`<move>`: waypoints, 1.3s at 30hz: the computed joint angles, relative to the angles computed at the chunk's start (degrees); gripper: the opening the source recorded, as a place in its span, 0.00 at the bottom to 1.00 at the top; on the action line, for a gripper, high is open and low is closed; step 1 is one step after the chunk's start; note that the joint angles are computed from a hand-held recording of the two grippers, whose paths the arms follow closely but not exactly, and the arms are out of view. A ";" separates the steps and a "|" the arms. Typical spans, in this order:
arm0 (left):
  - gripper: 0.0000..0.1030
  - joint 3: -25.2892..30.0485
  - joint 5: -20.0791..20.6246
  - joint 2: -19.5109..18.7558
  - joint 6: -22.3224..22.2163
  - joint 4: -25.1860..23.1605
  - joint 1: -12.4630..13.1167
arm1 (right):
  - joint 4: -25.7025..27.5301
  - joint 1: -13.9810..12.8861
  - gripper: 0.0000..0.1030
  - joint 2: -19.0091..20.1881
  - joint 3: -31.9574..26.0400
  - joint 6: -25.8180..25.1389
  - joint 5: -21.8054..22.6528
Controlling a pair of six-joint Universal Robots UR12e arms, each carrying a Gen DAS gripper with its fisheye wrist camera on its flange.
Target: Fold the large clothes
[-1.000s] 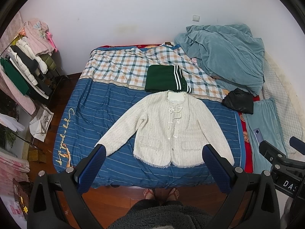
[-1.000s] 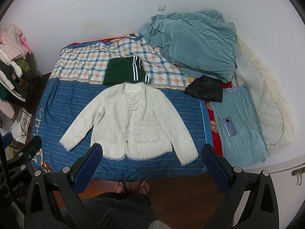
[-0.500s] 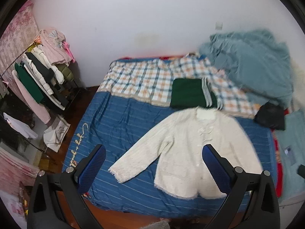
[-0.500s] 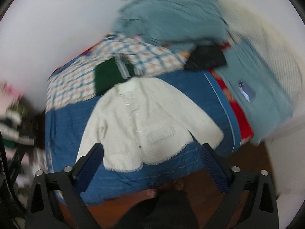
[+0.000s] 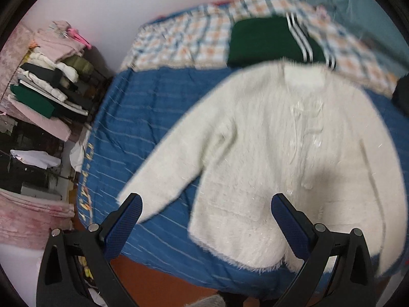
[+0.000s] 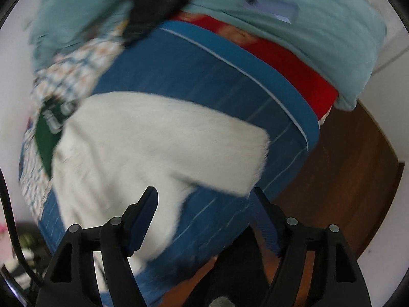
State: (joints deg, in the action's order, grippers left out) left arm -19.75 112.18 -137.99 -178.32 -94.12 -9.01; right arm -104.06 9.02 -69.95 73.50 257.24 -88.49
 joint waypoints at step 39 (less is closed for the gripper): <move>1.00 -9.95 -5.48 -4.91 -7.61 4.18 -1.22 | -55.83 -4.81 0.56 4.88 26.70 18.46 5.29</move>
State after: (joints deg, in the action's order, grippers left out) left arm -29.70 106.70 -142.91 -185.93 -89.94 -10.24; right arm -159.89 4.21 -65.07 100.19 275.71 -83.20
